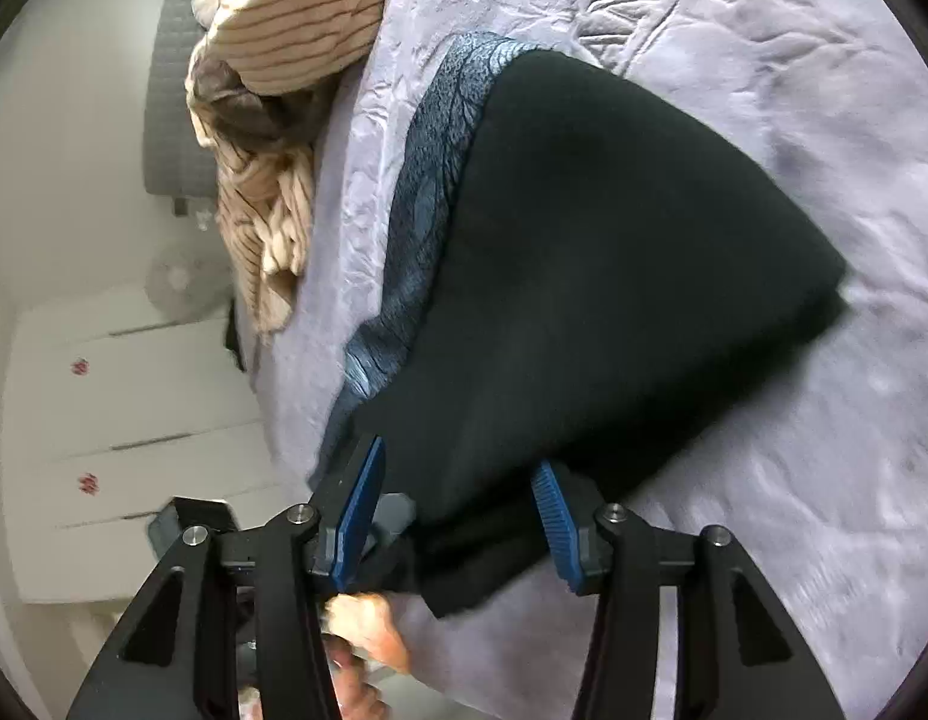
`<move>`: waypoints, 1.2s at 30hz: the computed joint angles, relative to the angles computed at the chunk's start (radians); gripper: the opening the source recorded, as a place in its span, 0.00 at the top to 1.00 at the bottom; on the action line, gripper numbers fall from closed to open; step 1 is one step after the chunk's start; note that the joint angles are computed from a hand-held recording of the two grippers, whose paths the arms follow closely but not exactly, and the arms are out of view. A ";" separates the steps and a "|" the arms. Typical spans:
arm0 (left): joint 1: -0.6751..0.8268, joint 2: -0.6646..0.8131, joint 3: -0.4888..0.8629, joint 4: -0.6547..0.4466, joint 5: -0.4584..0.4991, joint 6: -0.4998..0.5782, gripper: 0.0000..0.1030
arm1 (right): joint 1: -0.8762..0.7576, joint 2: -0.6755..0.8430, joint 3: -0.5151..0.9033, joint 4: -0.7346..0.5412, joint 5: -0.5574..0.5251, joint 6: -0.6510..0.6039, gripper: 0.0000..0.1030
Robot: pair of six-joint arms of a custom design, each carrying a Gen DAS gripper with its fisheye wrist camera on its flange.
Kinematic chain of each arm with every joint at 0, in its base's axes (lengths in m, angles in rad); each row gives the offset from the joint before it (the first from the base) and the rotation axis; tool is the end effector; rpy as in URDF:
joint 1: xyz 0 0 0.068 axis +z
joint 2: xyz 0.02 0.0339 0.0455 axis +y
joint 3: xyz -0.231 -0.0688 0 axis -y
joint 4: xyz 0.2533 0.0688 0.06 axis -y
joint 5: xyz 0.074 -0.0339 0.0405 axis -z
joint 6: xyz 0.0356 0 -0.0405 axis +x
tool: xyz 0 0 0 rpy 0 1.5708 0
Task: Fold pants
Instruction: 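Lift the leg end with the right gripper and fold it toward the waistband, then open the right gripper to release the leg onto the trousers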
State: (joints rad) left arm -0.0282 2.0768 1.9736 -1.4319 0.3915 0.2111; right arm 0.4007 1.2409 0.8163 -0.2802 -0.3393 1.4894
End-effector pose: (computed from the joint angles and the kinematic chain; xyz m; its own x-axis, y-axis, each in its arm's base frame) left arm 0.3934 -0.0247 0.2423 -0.9685 0.2211 -0.1148 0.2481 0.8972 -0.3654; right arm 0.2556 0.1212 0.2127 -0.6478 0.7463 0.1530 0.5457 0.3144 0.7768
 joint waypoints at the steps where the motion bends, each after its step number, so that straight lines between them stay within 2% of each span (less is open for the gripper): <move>1: -0.007 -0.001 -0.013 0.008 -0.011 -0.011 0.57 | -0.011 0.035 0.011 0.004 -0.018 -0.007 0.87; 2: -0.014 -0.006 -0.022 0.020 -0.027 -0.023 0.59 | -0.019 0.065 0.035 -0.020 -0.033 -0.018 0.95; 5: -0.016 -0.085 -0.080 0.041 -0.056 -0.001 0.62 | -0.018 0.057 0.039 -0.024 -0.060 -0.021 0.95; 8: -0.011 -0.213 -0.220 0.105 -0.104 0.029 0.62 | 0.011 0.025 0.076 -0.144 -0.079 -0.121 0.95; 11: -0.026 -0.257 -0.331 0.174 -0.203 0.005 0.52 | 0.030 0.070 0.061 -0.146 -0.079 -0.122 0.95; 13: -0.036 -0.274 -0.353 0.196 -0.227 -0.014 0.51 | 0.024 0.137 0.081 -0.142 -0.086 -0.152 0.95; 14: -0.055 -0.311 -0.379 0.229 -0.279 -0.013 0.51 | 0.022 0.146 0.094 -0.157 -0.088 -0.171 0.94; 16: -0.081 -0.421 -0.452 0.322 -0.348 0.012 0.51 | 0.014 0.146 0.141 -0.197 -0.105 -0.238 0.90; 17: -0.080 -0.450 -0.461 0.335 -0.343 0.022 0.49 | 0.019 0.112 0.145 -0.230 -0.107 -0.260 0.83; 19: -0.056 -0.477 -0.439 0.316 -0.283 0.023 0.24 | 0.020 0.097 0.181 -0.260 -0.135 -0.305 0.68; 20: -0.038 -0.492 -0.433 0.312 -0.244 0.015 0.23 | 0.018 0.095 0.198 -0.268 -0.142 -0.319 0.52; 21: -0.028 -0.491 -0.415 0.299 -0.221 0.008 0.23 | 0.021 0.079 0.212 -0.284 -0.142 -0.332 0.42; 23: -0.014 -0.467 -0.370 0.251 -0.205 0.010 0.23 | 0.039 0.062 0.257 -0.344 -0.116 -0.373 0.40; 25: -0.004 -0.469 -0.373 0.236 -0.215 0.021 0.23 | 0.068 0.112 0.365 -0.444 -0.071 -0.447 0.37; 27: -0.007 -0.460 -0.368 0.216 -0.238 0.028 0.23 | 0.100 0.185 0.494 -0.565 -0.016 -0.525 0.26; 28: 0.003 -0.449 -0.367 0.208 -0.246 0.040 0.23 | 0.118 0.220 0.558 -0.630 0.021 -0.565 0.25; 32: 0.012 -0.456 -0.370 0.172 -0.292 0.054 0.23 | 0.147 0.280 0.665 -0.741 0.090 -0.623 0.21; 34: 0.021 -0.466 -0.373 0.165 -0.292 0.059 0.22 | 0.156 0.281 0.675 -0.765 0.105 -0.627 0.20; 35: 0.025 -0.466 -0.372 0.161 -0.292 0.060 0.18 | 0.159 0.262 0.656 -0.768 0.111 -0.626 0.18; 36: 0.030 -0.466 -0.371 0.157 -0.294 0.060 0.04 | 0.160 0.269 0.668 -0.777 0.117 -0.627 0.18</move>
State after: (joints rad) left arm 0.0020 1.6108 1.6026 -1.2750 0.0973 0.2709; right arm 0.5611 1.5098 1.4843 -1.0575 -0.2225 0.8620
